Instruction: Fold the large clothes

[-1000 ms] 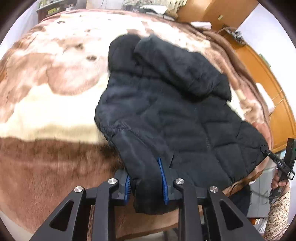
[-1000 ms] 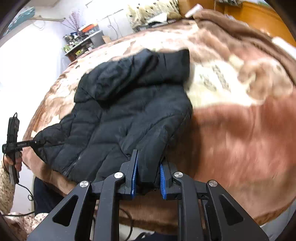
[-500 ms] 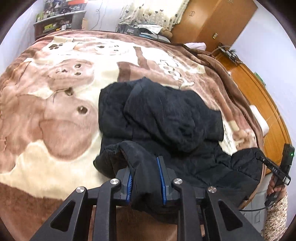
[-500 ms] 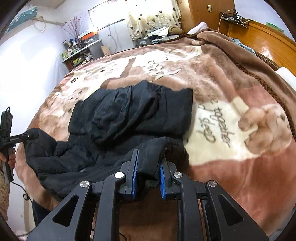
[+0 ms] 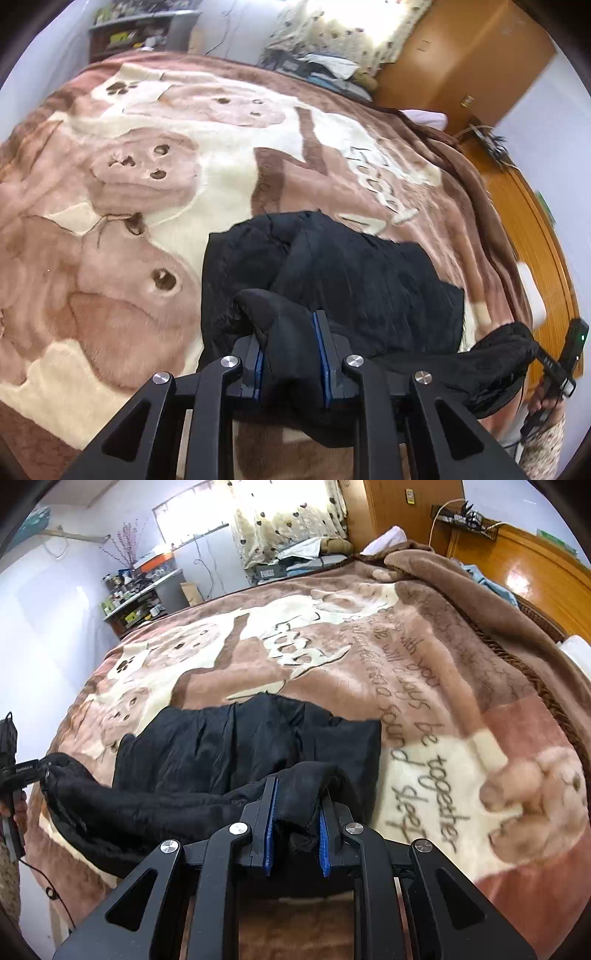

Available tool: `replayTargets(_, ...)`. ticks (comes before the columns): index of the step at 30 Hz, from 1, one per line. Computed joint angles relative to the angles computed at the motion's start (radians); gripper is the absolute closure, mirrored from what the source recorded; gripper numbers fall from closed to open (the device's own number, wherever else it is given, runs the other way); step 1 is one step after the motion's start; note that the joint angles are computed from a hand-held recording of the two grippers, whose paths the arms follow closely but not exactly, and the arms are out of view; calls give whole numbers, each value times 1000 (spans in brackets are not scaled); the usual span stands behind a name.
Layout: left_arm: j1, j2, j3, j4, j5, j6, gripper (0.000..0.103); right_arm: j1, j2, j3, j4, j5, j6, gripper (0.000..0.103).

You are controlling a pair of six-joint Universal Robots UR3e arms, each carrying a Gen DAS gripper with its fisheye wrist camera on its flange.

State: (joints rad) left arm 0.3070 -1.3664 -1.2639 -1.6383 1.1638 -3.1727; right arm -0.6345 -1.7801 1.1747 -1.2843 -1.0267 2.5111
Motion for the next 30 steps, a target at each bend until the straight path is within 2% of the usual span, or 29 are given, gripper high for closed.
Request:
replayTargets(3,-38,-135,68,46,35,-42,80,94,131,-70,-86,-53,110,84)
replayTargets(6,-63,-245,125,81,63,-107,79,150,247,-151,-112,-79,199,84)
replayTargets(11,-64,-372,149,125,51,-210,76,208,412,-255,-128,-123,370,83)
replayTargets(13,-66,-390,130,154,48,-217,75,240,446,-264,-158,-158,376,82)
replayTargets(16,-28,-369,52,210,-20,-207,68,241,471,-263,-180,-151,418,80)
replayTargets(19,39,-324,-33,246,-133,-185,60,212,522,-295,-154,-106,482,79)
replayTargets(21,77,-289,-88,290,-176,-209,47,193,547,-302,-156,-72,555,78)
replayTargets(23,90,-252,-121,354,-149,-245,36,187,565,-308,-181,-61,626,70)
replayTargets(25,95,-242,-102,346,-122,-241,35,185,571,-315,-203,-63,673,65)
replayTargets(27,76,-247,-32,257,-84,-189,35,204,590,-367,-191,-76,632,63)
replayTargets(28,58,-235,-22,243,-64,-159,35,231,585,-380,-208,-122,587,63)
replayTargets(30,31,-190,-44,252,-38,-124,33,270,516,-282,-360,-213,569,63)
